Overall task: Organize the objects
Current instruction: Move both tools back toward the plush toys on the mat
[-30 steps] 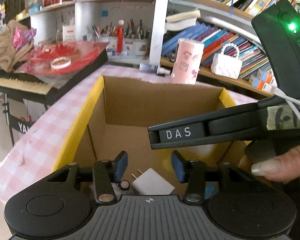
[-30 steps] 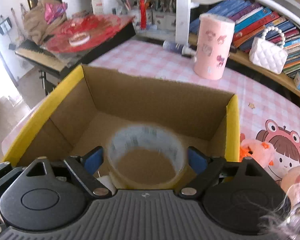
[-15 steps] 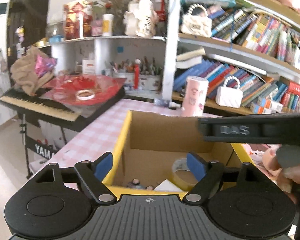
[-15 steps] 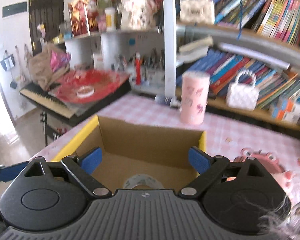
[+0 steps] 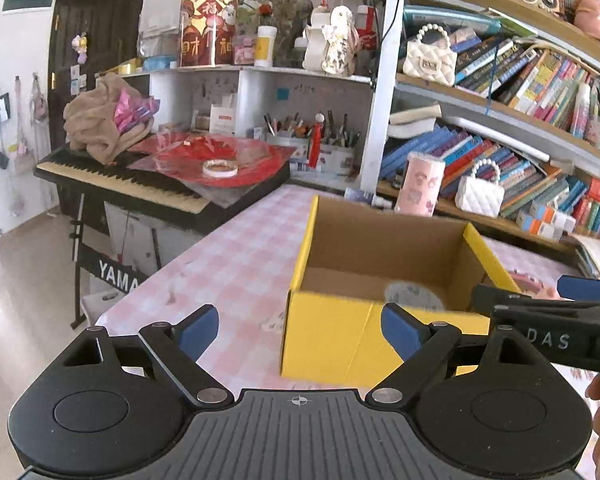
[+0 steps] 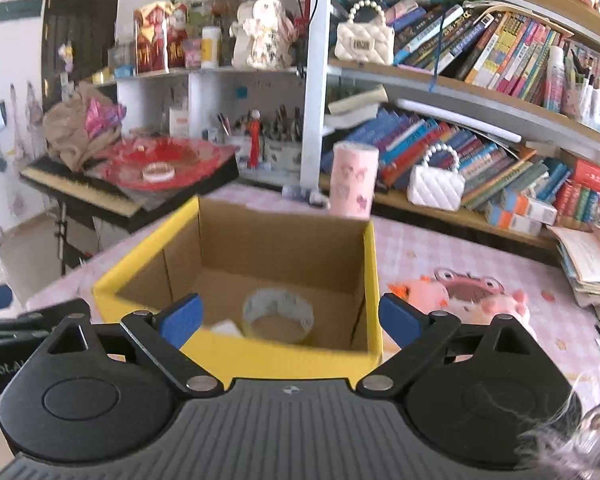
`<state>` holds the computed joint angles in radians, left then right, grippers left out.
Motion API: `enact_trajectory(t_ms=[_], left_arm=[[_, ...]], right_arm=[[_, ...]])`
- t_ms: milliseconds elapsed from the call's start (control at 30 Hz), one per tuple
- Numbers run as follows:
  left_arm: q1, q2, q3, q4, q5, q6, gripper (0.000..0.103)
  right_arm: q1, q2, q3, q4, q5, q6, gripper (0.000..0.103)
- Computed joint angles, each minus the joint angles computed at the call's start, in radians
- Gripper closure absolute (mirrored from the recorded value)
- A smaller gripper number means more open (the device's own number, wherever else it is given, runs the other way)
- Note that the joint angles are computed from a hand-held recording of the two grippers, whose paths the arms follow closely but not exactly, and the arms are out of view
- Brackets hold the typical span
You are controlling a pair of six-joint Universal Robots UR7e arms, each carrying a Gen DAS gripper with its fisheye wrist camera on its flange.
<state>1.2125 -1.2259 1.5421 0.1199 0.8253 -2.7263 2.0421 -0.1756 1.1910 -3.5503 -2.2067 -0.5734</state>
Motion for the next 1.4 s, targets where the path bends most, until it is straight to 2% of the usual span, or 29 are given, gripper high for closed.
enact_trajectory(t_ms=[300, 700, 1167, 1400], left_arm=[[-0.014, -0.069, 0.091, 0.034, -0.028, -0.011, 0.007], [-0.033, -0.117, 0.170, 0.117, -0.015, -0.049, 0.007], [-0.060, -0.071, 0.169, 0.218, 0.053, -0.079, 0.007], [-0.071, -0.014, 0.138, 0.250, 0.081, -0.089, 0.007]], right_arm=[[0.032, -0.027, 0.128, -0.021, -0.084, 0.079, 0.005], [0.063, -0.072, 0.303, -0.109, -0.153, 0.160, 0.004], [0.069, -0.129, 0.430, -0.166, -0.293, 0.270, 0.004], [0.053, -0.155, 0.472, -0.196, -0.338, 0.295, 0.004]])
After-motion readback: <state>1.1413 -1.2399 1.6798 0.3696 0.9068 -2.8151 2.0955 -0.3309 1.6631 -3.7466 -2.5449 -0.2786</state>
